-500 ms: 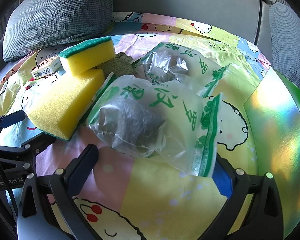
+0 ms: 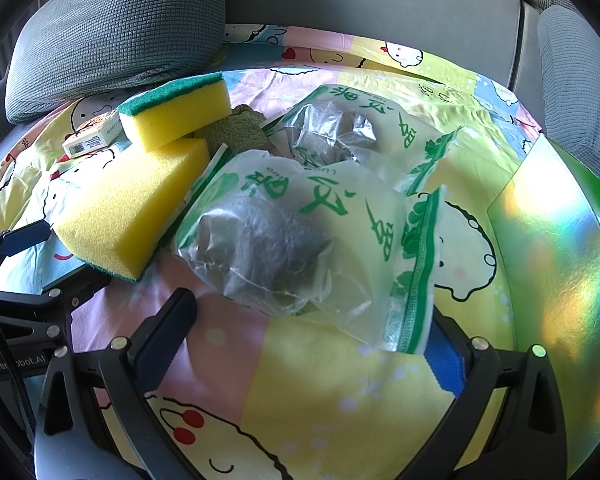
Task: Organize objects
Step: 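Move the right tool toward the white tissue pack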
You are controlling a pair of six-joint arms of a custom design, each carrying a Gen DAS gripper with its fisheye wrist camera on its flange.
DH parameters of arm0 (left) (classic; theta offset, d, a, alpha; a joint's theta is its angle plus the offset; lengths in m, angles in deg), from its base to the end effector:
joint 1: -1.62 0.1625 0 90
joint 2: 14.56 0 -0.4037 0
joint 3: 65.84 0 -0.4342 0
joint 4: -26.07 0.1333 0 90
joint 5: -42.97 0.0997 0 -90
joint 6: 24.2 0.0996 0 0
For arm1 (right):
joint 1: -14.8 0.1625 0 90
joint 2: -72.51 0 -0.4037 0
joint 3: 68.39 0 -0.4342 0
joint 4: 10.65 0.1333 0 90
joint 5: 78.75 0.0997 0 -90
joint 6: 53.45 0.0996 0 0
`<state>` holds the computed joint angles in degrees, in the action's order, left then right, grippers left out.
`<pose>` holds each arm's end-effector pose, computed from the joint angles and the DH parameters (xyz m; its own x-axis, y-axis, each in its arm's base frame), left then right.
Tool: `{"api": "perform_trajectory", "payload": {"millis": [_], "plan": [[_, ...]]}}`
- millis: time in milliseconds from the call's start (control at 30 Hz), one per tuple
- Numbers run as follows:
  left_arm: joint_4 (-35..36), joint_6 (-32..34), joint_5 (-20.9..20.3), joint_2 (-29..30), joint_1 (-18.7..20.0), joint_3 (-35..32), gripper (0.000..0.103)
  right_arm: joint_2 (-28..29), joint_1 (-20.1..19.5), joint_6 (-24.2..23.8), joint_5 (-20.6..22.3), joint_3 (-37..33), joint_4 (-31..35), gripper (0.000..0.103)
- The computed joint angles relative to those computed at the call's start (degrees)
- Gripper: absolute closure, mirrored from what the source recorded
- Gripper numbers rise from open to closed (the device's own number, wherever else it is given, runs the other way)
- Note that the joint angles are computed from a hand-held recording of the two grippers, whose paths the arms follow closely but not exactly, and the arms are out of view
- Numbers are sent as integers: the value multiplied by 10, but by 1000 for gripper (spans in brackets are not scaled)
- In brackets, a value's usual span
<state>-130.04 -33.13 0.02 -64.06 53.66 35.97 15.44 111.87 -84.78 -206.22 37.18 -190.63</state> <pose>-0.2315 -0.6320 0.0838 -0.7295 0.1592 -0.6652 0.4901 0.8001 -0.3460 0.1502 -0.6204 0.1830 -0.6672 -0.1285 0.7337 -0.5141 0.7922 -0.3288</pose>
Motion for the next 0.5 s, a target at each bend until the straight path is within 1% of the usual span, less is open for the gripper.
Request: {"api": "perform_trajectory", "payload": {"millis": [200, 333, 433, 500], "plan": [[0, 0, 1, 0, 0, 0, 0, 3, -1, 2, 0, -2, -1, 1], [1, -1, 0, 0, 0, 0, 0, -1, -1, 6, -1, -4, 10, 1], [19, 6, -12, -6, 1, -1, 0, -3, 1, 20, -6, -8, 26, 1], [41, 9, -19, -12, 2, -4, 0, -7, 5, 41, -14, -12, 52, 1]]}}
